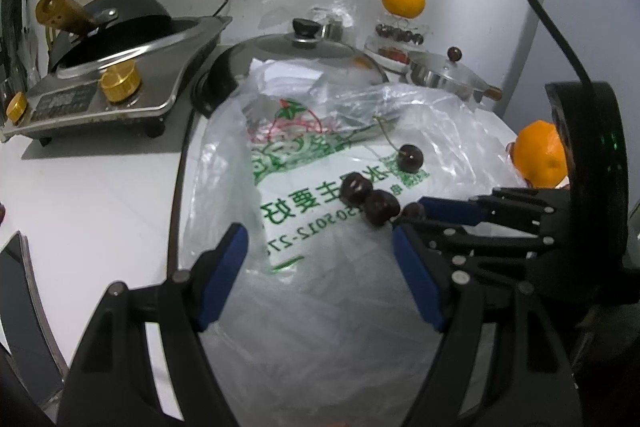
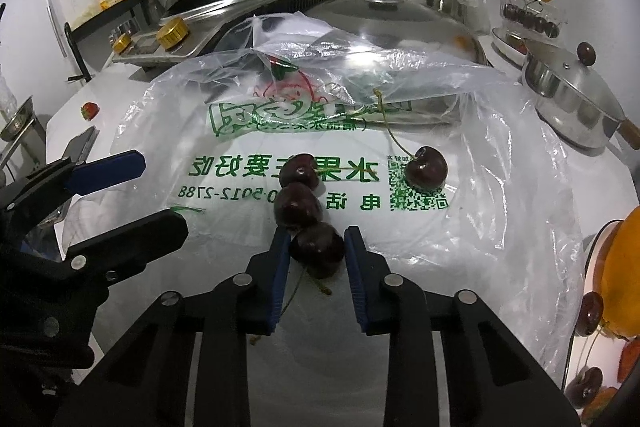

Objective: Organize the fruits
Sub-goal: 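Close the right gripper on a dark cherry in the bag and lift it, then close the left gripper on a dark cherry while the right gripper holds its cherry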

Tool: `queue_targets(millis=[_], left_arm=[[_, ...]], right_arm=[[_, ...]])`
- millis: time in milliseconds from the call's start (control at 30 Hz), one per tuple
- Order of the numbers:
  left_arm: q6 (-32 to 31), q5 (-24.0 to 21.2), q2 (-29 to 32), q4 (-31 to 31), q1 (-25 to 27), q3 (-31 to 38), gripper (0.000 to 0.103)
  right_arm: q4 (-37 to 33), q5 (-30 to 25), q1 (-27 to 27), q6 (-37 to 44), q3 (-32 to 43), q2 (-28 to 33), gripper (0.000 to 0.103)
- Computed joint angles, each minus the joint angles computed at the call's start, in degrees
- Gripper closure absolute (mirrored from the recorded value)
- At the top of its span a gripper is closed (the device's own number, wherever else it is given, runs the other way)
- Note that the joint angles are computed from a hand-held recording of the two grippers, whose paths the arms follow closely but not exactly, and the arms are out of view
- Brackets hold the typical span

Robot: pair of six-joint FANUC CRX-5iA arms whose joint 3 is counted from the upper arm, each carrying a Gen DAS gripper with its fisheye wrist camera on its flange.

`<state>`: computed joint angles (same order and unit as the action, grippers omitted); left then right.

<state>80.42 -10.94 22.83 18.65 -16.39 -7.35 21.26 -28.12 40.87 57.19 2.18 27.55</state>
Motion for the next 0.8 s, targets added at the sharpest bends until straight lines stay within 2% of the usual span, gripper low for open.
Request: queue_targets(millis=[500,800], left_arm=[[14.5,-4.7,-0.5,-16.9,-2.5,6.4,0.027],[20.1,-9.0,1.6,-22.7,-4.4,12.3,0.027]], right_arm=[[8.0,6.0,-1.5,-8.2,-8.1,-5.5,0.073],[13.1,9.1,-3.4,-13.6,-12.5,-8.3,0.073]])
